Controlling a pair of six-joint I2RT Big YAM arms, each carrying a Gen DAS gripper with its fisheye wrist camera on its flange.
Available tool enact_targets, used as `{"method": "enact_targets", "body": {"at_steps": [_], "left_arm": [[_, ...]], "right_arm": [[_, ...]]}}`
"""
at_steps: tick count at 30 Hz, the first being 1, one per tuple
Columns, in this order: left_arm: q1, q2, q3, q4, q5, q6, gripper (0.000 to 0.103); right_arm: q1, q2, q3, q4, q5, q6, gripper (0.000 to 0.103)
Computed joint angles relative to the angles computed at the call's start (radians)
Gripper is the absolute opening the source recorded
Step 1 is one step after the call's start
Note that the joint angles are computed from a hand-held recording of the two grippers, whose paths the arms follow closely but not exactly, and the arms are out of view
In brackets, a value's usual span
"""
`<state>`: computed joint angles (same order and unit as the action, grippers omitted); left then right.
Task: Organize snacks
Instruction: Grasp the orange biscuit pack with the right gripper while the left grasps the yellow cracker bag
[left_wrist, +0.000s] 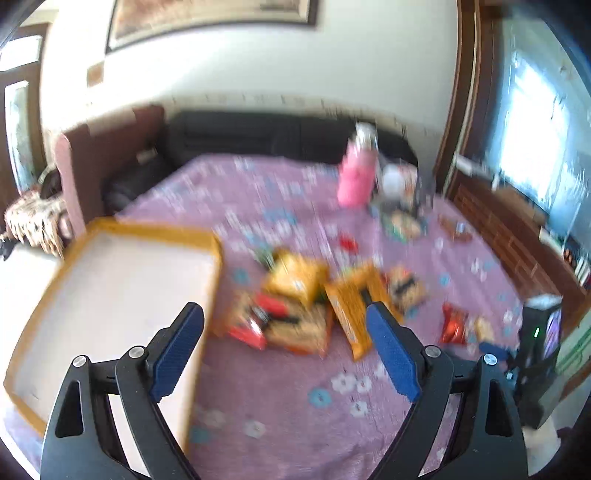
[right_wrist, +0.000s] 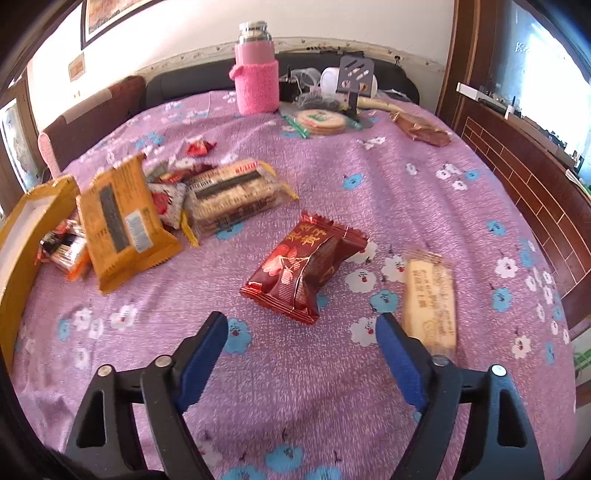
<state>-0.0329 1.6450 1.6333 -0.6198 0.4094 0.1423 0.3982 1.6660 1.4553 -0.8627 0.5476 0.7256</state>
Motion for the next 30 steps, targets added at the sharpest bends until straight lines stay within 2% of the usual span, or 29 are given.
{"method": "enact_targets", "body": {"at_steps": [3,4,5,8,10,12,15,18,22,25,30], "left_arm": [[0.050,-0.043,0.016,0.123,-0.001,-0.051,0.093],[0.061,-0.047,0.034,0.151,-0.007,-0.059,0.099],[0.070,-0.039,0.063,0.163,-0.009,-0.061,0.103],[0.089,-0.011,0.139,0.164,0.000,-0.053,0.103],[0.093,0.019,0.182,0.132,0.010,-0.051,0.103],[0.086,0.063,0.221,0.063,0.016,-0.050,0.103],[0.065,0.104,0.216,-0.039,-0.027,0.023,0.103],[0.051,0.157,0.246,-0.141,-0.009,0.069,0.102],[0.040,0.213,0.302,-0.199,0.006,0.061,0.101],[0.031,0.251,0.355,-0.260,0.021,0.087,0.101],[0.009,0.335,0.465,-0.356,0.015,0.119,0.101]], "right_arm": [[0.025,-0.046,-0.005,0.025,0.050,-0.025,0.079],[0.033,-0.062,0.001,0.035,0.064,-0.044,0.080],[0.039,-0.075,0.011,0.049,0.066,-0.069,0.080],[0.044,-0.098,0.050,0.104,0.016,-0.143,0.081],[0.038,-0.087,0.086,0.123,-0.046,-0.176,0.082],[0.036,-0.042,0.134,0.119,-0.079,-0.209,0.083],[0.029,0.029,0.172,0.130,-0.110,-0.222,0.083],[0.018,0.080,0.191,0.174,-0.154,-0.212,0.083],[0.022,0.159,0.273,0.167,-0.131,-0.275,0.085],[0.021,0.221,0.342,0.138,-0.139,-0.318,0.085],[0.014,0.275,0.391,0.119,-0.164,-0.335,0.087]]}}
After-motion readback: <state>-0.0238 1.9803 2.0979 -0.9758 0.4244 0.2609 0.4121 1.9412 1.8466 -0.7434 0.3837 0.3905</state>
